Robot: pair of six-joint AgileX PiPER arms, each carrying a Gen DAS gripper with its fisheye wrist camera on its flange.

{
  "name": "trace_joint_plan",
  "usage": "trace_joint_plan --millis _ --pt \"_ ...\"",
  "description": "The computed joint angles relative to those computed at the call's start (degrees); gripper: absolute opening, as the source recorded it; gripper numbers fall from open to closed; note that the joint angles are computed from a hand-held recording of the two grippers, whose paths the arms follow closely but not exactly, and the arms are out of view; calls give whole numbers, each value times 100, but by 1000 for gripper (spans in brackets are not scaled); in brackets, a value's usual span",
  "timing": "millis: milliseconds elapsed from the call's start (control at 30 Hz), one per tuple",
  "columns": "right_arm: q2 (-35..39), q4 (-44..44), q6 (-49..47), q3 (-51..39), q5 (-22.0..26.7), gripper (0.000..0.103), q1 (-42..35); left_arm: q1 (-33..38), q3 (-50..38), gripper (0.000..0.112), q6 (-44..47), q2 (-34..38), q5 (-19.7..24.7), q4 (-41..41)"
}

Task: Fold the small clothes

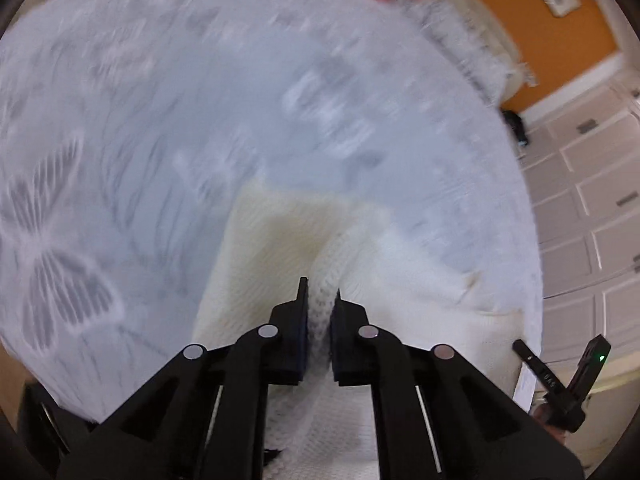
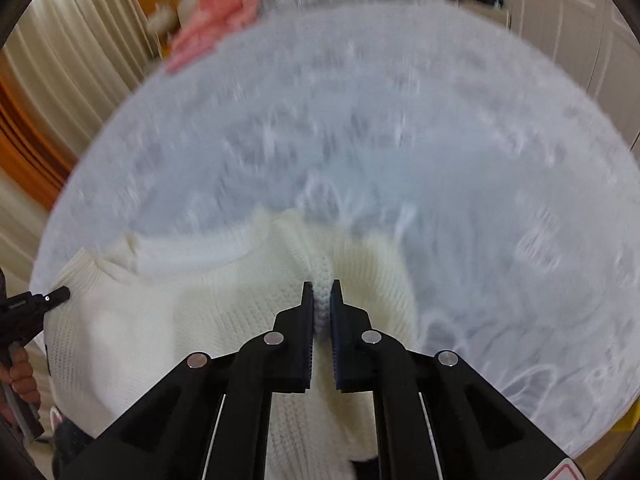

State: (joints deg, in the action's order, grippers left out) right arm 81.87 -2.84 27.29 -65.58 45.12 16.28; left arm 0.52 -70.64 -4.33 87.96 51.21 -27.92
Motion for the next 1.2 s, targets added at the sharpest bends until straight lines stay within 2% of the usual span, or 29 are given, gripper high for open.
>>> trace_joint_plan --millis 100,167,233,267,367,400,500,567,600,667,733,767,833,867,900,1033,1133,1200 --pt "122 29 -10 -158 -95 8 -213 -241 -612 8 -371 246 21 432" --pt "723 -138 -90 -181 -150 9 -332 -495 -950 10 -886 737 20 1034" --pt "1088 138 -351 -85 -171 11 -476 -640 -995 11 -1197 1128 157 1472" --pt "995 214 -306 -4 -245 11 -509 -585 -946 11 -1223 1146 258 1500" --pt "70 173 53 256 -141 12 -417 -424 -219 12 -1165 219 -66 1177" --pt "-429 251 172 441 -55 12 -337 -416 -83 12 -1152 -28 -84 1183" --pt "-1105 644 190 943 108 12 -94 -578 462 13 -1250 -1019 111 1578" --pt "-892 544 345 1304 255 11 282 -741 732 19 -1375 -1166 196 1844" --pt "-673 340 498 1460 225 7 399 -805 865 21 -1390 -1104 238 1868" --pt "-679 384 578 1560 103 7 319 -688 1226 21 -1244 -996 190 1589" --pt "-854 131 1042 1253 431 11 429 -589 1481 21 -1244 -1233 1 1508" --pt "-1022 -78 1306 1093 596 15 587 -548 1444 21 -1289 -1317 114 1509" --pt "-1265 -302 1570 721 935 16 1026 -183 1452 24 -1200 -1668 379 1162" --pt "-1301 -446 1696 554 1052 16 1309 -68 1472 34 -1193 -1775 450 1106" --pt "-1242 -591 1811 325 1156 16 1678 36 1509 39 -1243 -1896 527 1139" --pt "-503 -640 1730 -298 1023 12 2557 330 1833 40 -1108 -2169 723 1193" --pt "385 -579 1453 -1020 996 9 2868 951 2100 42 -535 -2152 915 345" --pt "964 -389 1213 -1465 958 8 2897 1064 2232 47 -520 -2142 792 219"
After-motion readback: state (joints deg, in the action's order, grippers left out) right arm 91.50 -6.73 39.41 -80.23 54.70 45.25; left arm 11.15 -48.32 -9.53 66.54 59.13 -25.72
